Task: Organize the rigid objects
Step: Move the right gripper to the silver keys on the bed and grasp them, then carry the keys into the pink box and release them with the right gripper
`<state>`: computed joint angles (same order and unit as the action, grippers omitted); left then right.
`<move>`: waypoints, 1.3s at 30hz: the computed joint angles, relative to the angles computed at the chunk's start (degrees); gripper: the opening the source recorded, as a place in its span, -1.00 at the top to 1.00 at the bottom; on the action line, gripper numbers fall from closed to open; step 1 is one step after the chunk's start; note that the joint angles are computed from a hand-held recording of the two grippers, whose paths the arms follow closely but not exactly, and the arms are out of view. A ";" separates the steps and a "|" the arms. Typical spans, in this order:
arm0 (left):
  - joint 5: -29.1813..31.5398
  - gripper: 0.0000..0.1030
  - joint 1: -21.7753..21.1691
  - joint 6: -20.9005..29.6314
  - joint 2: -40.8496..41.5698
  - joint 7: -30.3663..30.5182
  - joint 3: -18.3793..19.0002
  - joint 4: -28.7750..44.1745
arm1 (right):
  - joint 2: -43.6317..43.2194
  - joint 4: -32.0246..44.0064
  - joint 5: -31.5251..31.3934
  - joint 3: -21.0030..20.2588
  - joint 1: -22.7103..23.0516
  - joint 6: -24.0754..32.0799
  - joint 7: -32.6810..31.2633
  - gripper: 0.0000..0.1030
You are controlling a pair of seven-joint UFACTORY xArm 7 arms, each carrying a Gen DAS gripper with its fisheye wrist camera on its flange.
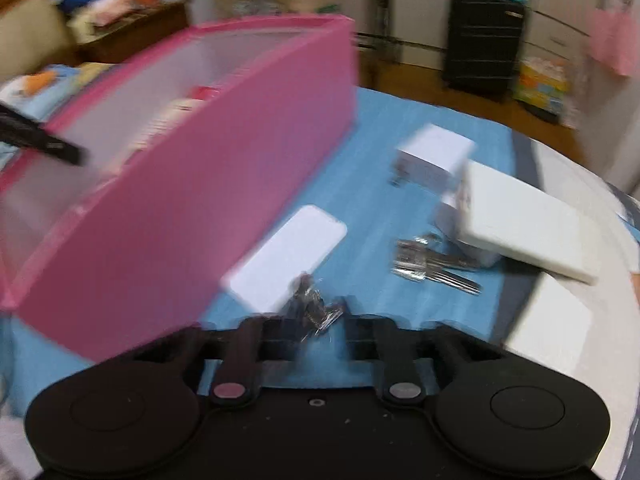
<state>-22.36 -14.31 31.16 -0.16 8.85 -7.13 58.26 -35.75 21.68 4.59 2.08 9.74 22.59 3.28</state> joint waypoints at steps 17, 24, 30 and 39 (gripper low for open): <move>1.24 0.85 -0.41 -1.23 -0.34 0.09 0.01 -0.48 | -4.79 9.69 6.52 -6.40 10.83 -0.09 -0.50 0.71; 0.13 0.85 -0.44 -1.80 -0.98 3.18 0.02 -1.04 | 10.29 27.73 17.10 -10.34 18.60 8.90 -11.00 0.71; 1.13 0.85 -0.81 -3.41 -1.84 3.40 -0.06 -1.97 | 23.96 41.08 12.36 -6.61 14.24 17.24 -15.71 0.71; 3.95 0.91 -1.61 -6.56 -5.23 5.09 -0.14 -5.44 | 33.28 48.17 10.92 -1.17 7.06 21.52 -18.92 0.71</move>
<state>-18.41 -15.92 24.60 -5.39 13.93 -7.27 52.81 -2.47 69.85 15.51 0.92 16.80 44.11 -15.64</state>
